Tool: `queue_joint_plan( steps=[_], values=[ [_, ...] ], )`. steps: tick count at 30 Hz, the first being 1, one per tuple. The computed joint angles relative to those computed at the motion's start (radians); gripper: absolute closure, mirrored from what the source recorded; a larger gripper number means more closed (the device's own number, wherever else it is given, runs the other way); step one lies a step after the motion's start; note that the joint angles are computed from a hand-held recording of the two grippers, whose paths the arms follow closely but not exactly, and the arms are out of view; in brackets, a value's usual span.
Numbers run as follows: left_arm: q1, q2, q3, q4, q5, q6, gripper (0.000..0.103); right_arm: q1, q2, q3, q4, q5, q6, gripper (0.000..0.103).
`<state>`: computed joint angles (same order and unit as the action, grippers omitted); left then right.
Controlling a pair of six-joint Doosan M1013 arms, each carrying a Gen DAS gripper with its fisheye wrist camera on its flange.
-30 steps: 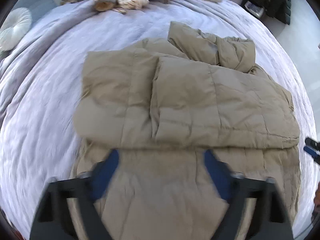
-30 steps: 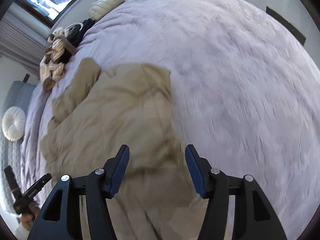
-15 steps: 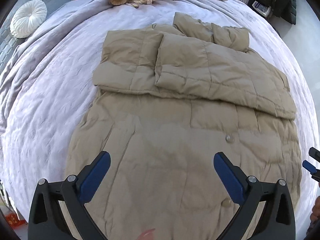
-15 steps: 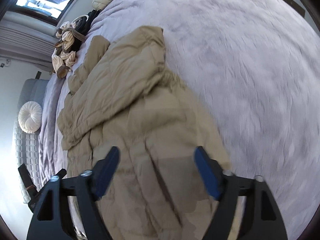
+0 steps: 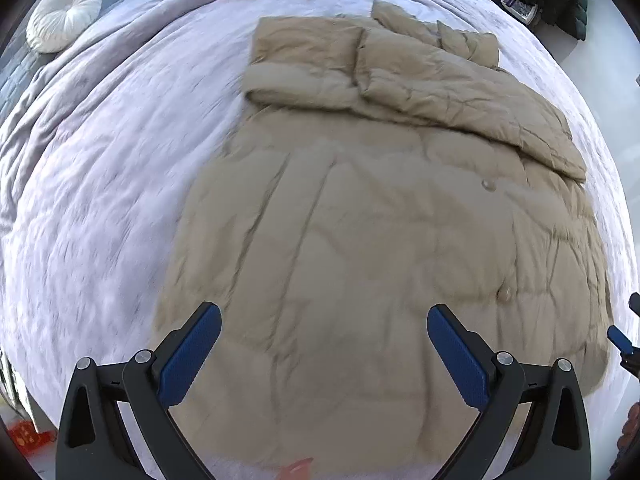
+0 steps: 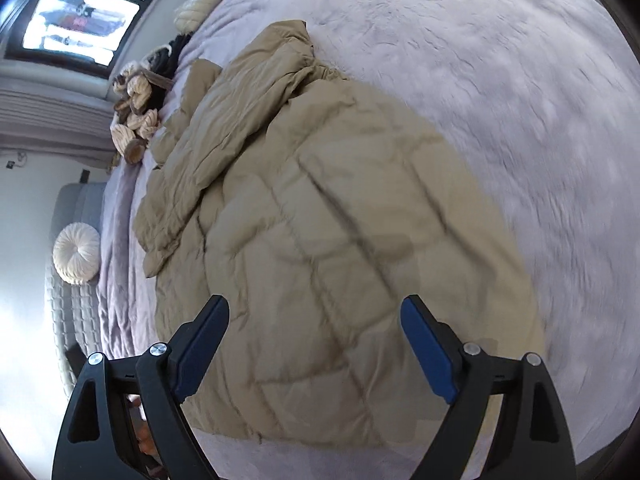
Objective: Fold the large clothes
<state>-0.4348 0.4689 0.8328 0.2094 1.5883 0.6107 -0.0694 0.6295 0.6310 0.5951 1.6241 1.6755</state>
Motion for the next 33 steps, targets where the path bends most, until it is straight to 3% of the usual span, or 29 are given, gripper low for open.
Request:
queue_joint_plan(
  steps=[4,8,10,16,20,25,31,33],
  values=[
    [-0.001,-0.076,0.118,-0.005,-0.024,-0.047,0.000,-0.005,-0.061,0.102,0.005,-0.053,-0.005,0.013],
    [0.002,-0.147,0.230,0.010,-0.027,-0.120,0.000,-0.022,-0.069,0.133,0.040,0.025,0.046,0.013],
    [0.012,-0.183,0.288,-0.005,-0.050,-0.163,0.000,-0.034,-0.086,0.171,0.061,0.022,0.058,0.013],
    [0.056,-0.302,0.503,-0.148,-0.275,-0.311,0.000,-0.066,-0.138,0.281,0.077,-0.022,0.089,0.013],
    [0.079,-0.339,0.596,-0.280,-0.450,-0.318,0.000,-0.086,-0.155,0.343,0.117,-0.045,0.120,0.013],
    [0.078,-0.326,0.603,-0.339,-0.546,-0.261,0.000,-0.096,-0.173,0.418,0.174,-0.094,0.135,0.013],
    [0.086,-0.305,0.583,-0.352,-0.587,-0.259,0.001,-0.093,-0.170,0.474,0.299,-0.174,0.132,0.013],
    [0.087,-0.307,0.584,-0.351,-0.606,-0.267,0.006,-0.091,-0.169,0.479,0.326,-0.195,0.133,0.013]
  ],
)
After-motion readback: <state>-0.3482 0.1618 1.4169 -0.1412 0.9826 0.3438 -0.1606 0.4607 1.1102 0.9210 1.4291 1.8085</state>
